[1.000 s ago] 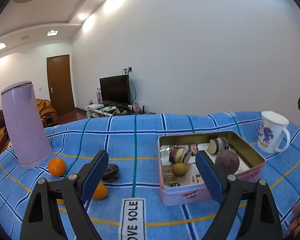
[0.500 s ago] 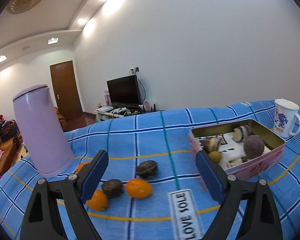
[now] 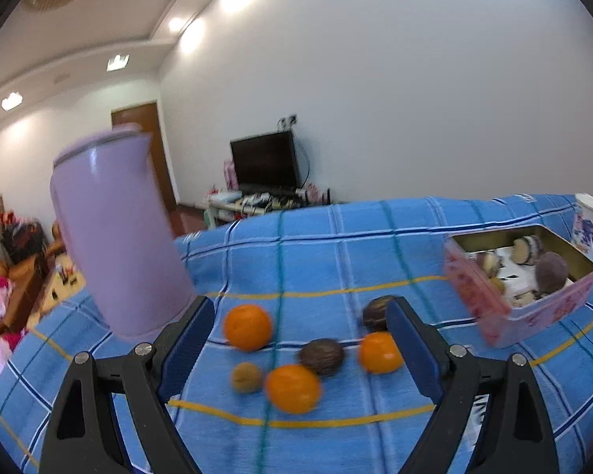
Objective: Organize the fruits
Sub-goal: 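Grasp an orange with the left tool while the right tool grasps another orange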
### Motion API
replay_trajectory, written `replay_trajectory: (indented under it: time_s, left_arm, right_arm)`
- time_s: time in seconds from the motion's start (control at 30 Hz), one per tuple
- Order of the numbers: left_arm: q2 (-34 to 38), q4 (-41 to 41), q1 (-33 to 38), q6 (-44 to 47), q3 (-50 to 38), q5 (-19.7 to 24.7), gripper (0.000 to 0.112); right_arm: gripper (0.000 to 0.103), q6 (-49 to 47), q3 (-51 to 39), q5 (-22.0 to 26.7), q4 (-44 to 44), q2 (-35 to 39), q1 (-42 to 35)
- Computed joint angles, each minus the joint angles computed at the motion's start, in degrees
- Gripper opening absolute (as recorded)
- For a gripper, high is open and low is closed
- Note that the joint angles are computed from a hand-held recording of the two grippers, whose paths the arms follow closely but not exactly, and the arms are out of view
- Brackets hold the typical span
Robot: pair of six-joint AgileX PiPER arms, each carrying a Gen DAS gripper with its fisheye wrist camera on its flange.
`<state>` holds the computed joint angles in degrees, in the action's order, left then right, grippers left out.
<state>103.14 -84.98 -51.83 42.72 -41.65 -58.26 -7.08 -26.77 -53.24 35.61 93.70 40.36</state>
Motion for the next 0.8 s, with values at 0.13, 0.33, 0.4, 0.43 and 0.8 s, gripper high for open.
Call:
replay_trajectory:
  time_s: [0.13,0.33,0.4,0.43,0.8]
  left_arm:
    - [-2.91,0.75,5.60,-2.44,4.15,1.90,0.090]
    - [-6.07,0.76,11.77,-2.75,7.68,4.85,0.090]
    - [-7.25,1.13,14.12,-3.32,8.30,7.45,0.090]
    - [-7.92,1.45,15.14,-3.73,8.62,9.21,0.090]
    - [-7.89,2.31,14.92,-2.35,8.23,12.65,0.090]
  right_arm:
    - [0.103,-2.37,-3.59,1.71,1.59,2.56,3.07]
    - [0.103,-4.49,-10.61,10.95,1.05,6.03,4.25]
    - [0.103,-6.22,-13.47,14.70,1.17,7.35,4.57]
    - [0.103,-7.67,-15.38,17.04,1.66,8.23,4.79]
    - [0.070,-55.41,-39.14,44.39,39.53,21.21,2.17]
